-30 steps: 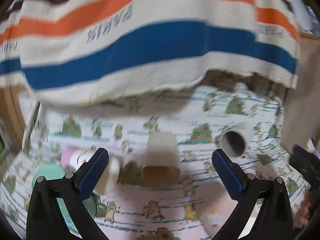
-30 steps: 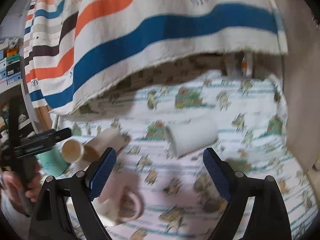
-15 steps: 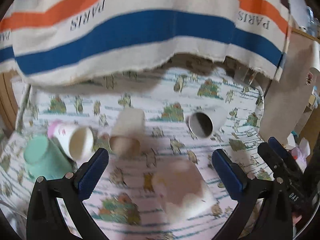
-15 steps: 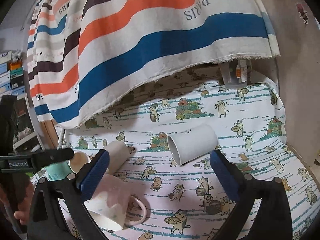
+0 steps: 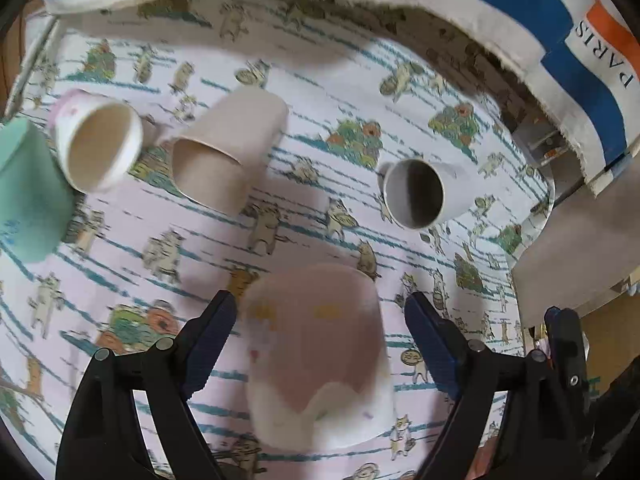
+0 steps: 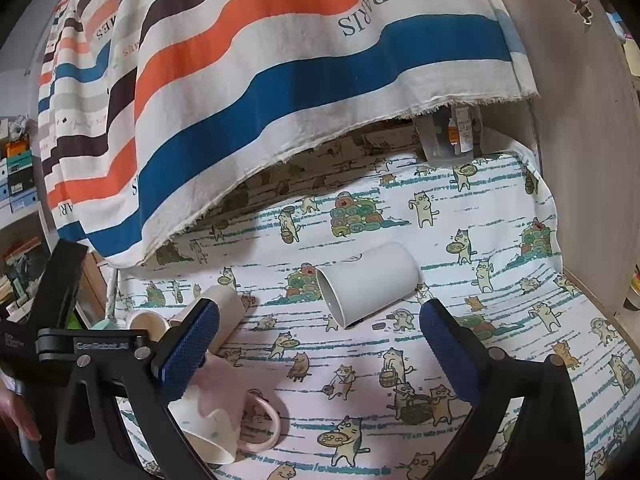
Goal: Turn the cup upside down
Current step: 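Pass the pink mug from the right tool while the left tool grasps it, then rotate the pink mug with the left tool until its base faces up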
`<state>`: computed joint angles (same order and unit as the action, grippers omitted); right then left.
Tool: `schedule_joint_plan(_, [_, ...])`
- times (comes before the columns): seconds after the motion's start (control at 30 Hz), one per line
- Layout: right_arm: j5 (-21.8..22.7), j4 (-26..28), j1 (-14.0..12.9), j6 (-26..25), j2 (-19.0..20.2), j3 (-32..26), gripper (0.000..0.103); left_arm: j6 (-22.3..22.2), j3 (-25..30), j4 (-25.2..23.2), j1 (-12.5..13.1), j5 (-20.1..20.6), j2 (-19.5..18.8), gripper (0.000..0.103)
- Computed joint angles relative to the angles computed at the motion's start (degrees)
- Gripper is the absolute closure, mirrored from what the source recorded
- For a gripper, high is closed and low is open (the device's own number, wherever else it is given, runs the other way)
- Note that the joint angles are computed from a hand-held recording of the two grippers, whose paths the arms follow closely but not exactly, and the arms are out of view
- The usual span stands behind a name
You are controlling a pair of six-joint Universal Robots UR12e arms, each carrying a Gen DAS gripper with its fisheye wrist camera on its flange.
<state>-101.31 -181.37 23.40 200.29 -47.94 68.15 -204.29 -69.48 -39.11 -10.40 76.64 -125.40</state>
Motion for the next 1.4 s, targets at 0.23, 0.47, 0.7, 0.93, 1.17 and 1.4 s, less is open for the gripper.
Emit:
schedule_joint_plan(0.23, [0.57,0.32,-0.25,1.28,-0.18,0.21,0.002,0.97,4.11,-4.57,-1.28,5.17,-2.47,0.017])
schedule_joint_plan(0.47, [4.93,2.73,-0.66,2.26,-0.11,-0.08,0.002,4.84,7.30,-11.60,-1.58,4.64,-4.57,0.020])
schedule_joint_plan(0.7, [4.21,5.22,-0.14,-0.33,0.47,-1.23,0.002,6.72,5.66,-8.00,-1.82,7.87,-3.29,0.020])
schedule_joint_plan(0.93, [2.67,4.94,0.04,-1.24,0.48,-1.23,0.002,11.39,1.82,0.73,-2.48,12.19,-0.62,0.020])
schedule_joint_plan(1.17, [-0.60,2.95,0.27,0.08,0.33,-0.64,0.002,13.14,-0.11,5.34,-2.29,13.33,0.50,0.020])
schedule_joint_plan(1.4, [-2.93,1.34,0.56,0.46,0.25,-0.38,0.002,13.26,-2.08,6.55,-1.45,9.80,0.37,0.020])
